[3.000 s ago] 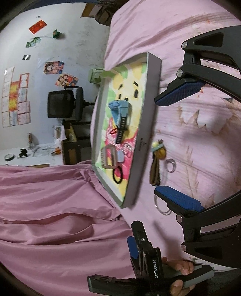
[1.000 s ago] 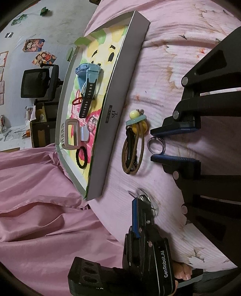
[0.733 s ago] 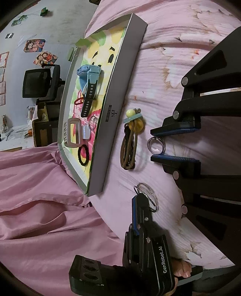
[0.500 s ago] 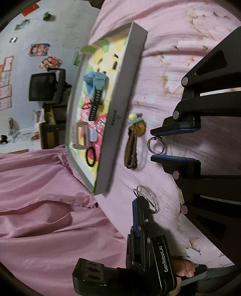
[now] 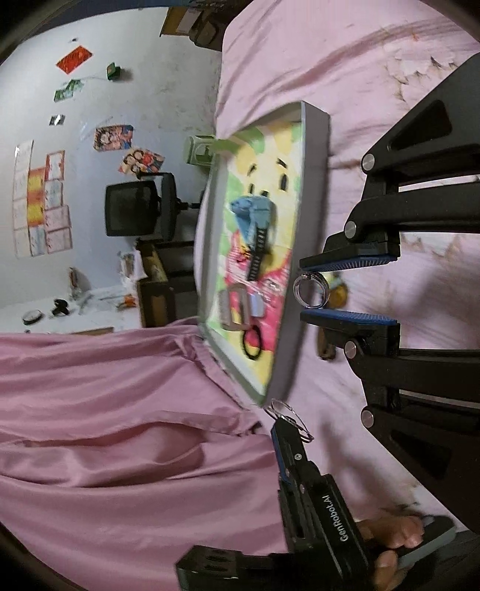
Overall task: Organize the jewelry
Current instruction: 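Carry the silver bangle and silver ring into the tray with both tools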
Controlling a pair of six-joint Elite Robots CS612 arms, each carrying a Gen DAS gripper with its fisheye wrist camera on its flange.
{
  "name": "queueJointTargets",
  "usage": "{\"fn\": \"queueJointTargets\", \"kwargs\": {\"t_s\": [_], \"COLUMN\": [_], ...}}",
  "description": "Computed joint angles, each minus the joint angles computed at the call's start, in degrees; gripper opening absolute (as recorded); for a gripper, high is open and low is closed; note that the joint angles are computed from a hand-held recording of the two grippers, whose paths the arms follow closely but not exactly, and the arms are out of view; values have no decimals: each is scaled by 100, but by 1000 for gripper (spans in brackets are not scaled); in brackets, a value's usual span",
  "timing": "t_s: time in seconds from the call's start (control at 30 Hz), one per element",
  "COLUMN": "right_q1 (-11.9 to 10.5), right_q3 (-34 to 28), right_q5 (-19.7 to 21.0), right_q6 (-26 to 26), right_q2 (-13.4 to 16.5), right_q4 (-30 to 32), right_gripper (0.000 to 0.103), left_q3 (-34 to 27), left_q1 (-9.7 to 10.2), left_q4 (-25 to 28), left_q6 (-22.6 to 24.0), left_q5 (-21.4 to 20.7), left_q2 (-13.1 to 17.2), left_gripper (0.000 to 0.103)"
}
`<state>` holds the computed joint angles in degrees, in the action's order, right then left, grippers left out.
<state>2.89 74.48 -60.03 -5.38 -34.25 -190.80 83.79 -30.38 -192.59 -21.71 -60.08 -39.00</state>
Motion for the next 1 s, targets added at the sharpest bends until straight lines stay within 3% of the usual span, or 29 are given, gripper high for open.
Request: {"fn": "queueJointTargets", "kwargs": {"t_s": [0.43, 0.73, 1.0], "right_q1": [77, 145, 200], "right_q3": [-600, -1103, -1559], "right_q5": [-400, -838, -1176], "right_q6": [504, 796, 804], "right_q2": [247, 529, 766], "right_q4": [-507, -557, -318], "right_gripper": [18, 18, 18], "left_q3": [-744, -1339, -1732], "left_q1": [26, 87, 170], "left_q4": [-320, -23, 324], "left_q6": [332, 379, 218], "left_q5": [658, 1046, 1106], "left_q2": [383, 688, 880], "left_gripper": [5, 5, 5]}}
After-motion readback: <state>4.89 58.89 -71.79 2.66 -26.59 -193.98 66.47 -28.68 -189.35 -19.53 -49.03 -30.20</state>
